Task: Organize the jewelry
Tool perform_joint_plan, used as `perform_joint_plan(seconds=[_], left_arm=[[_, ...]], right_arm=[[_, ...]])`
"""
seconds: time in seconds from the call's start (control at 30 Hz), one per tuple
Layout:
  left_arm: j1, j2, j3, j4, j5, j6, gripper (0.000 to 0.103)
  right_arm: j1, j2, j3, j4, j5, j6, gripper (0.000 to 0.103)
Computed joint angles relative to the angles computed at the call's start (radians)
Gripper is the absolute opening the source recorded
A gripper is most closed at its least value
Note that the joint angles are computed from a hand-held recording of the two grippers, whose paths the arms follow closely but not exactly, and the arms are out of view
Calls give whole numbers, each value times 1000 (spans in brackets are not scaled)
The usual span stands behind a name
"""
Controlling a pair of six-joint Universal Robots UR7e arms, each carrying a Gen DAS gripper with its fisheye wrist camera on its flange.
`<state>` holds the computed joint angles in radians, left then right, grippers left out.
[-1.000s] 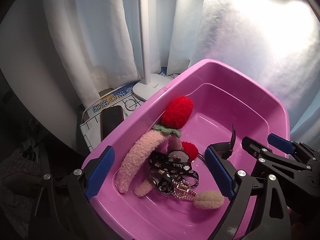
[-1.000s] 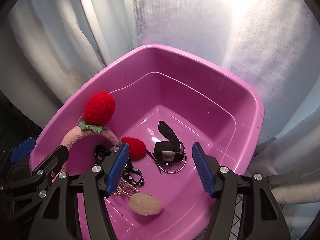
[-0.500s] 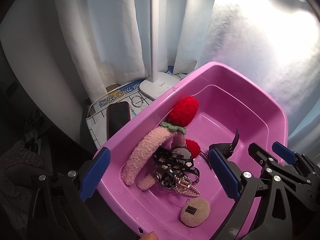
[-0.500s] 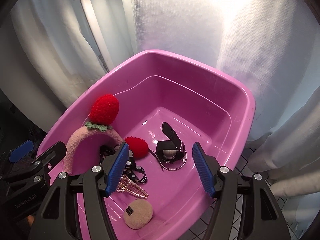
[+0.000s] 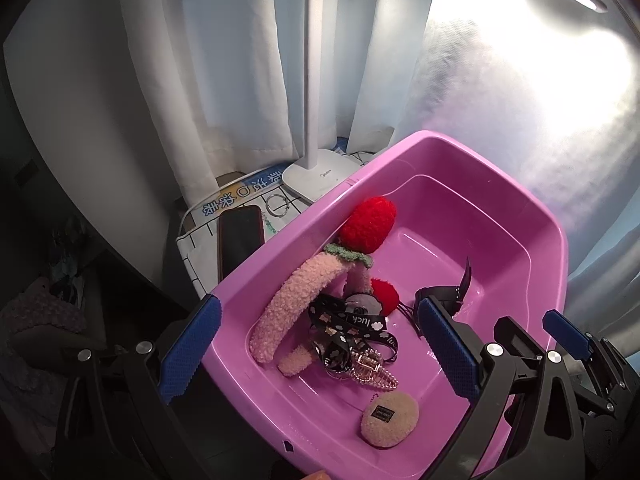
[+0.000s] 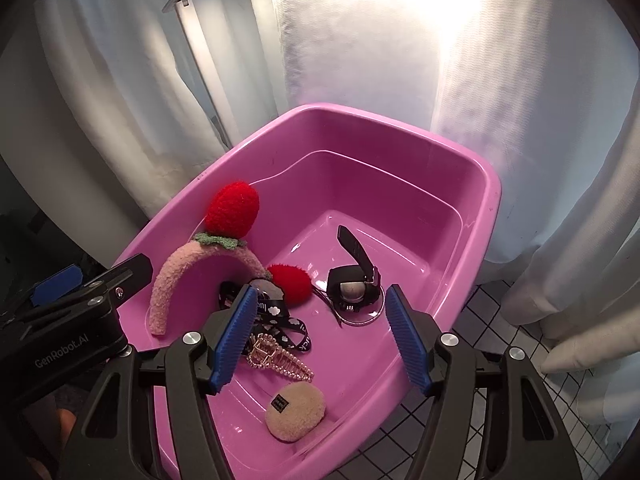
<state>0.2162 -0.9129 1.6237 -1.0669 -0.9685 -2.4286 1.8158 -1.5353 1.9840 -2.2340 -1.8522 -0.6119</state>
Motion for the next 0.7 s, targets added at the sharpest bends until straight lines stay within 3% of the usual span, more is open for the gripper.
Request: perform_joint_plan(seconds=[0.7], left_arm=[[-11, 25, -24, -9, 5, 16, 97]], right_arm=[[-13, -60, 23, 5, -8, -33, 64]])
